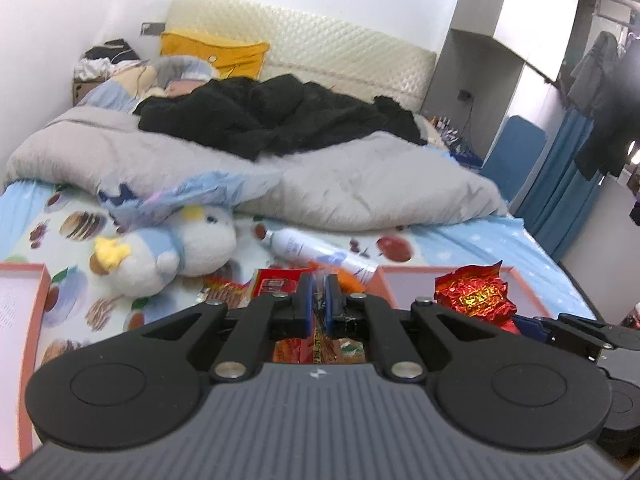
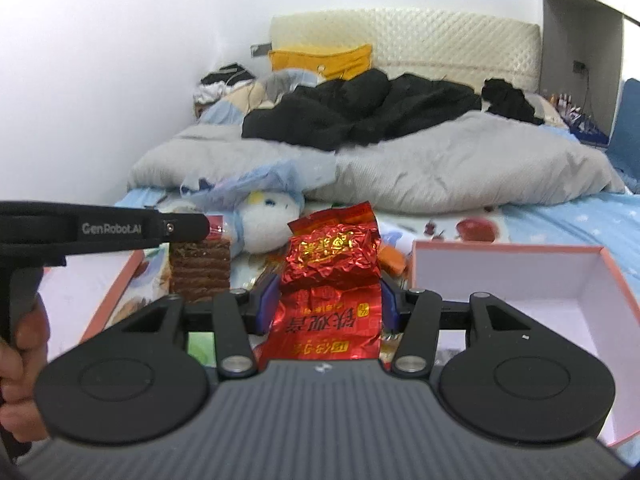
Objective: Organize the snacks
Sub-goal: 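Lift the red packet with the right gripper while the left gripper lifts the brown packet, then carry the red packet with the right gripper while the left gripper carries the brown packet over the pink box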
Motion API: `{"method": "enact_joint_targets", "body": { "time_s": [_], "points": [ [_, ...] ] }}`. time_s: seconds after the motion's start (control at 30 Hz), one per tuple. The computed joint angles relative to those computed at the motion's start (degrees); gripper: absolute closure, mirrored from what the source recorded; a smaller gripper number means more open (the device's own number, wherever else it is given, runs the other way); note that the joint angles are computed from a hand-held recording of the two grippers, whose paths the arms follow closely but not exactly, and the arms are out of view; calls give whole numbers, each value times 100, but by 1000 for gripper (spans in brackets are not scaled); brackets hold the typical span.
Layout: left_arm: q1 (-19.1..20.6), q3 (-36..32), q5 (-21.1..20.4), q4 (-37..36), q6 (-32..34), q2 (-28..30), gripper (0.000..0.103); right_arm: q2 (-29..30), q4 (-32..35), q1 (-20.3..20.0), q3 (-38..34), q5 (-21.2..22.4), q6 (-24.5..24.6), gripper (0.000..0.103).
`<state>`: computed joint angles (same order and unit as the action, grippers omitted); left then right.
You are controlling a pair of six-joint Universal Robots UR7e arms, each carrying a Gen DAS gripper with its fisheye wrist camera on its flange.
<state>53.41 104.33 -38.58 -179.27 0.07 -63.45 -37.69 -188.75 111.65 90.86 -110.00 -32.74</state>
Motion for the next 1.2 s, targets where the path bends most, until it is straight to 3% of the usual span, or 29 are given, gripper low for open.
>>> {"method": "enact_joint_targets", "body": {
  "time_s": [0.23, 0.57, 0.8, 1.2],
  "points": [
    [-164, -462, -201, 46, 274, 273, 96, -202, -283, -14, -50, -1, -287, 50],
    [-259, -1157, -720, 486, 289, 834, 96, -475, -417, -203, -36, -431, -317, 50],
    [-205, -1604, -1037, 996, 49, 1417, 96, -616, -467, -546, 137, -669, -205, 50],
    [21, -2371, -1187, 1925, -240, 2457, 96, -701, -263, -1196, 361, -826, 112, 49]
  ]
}}
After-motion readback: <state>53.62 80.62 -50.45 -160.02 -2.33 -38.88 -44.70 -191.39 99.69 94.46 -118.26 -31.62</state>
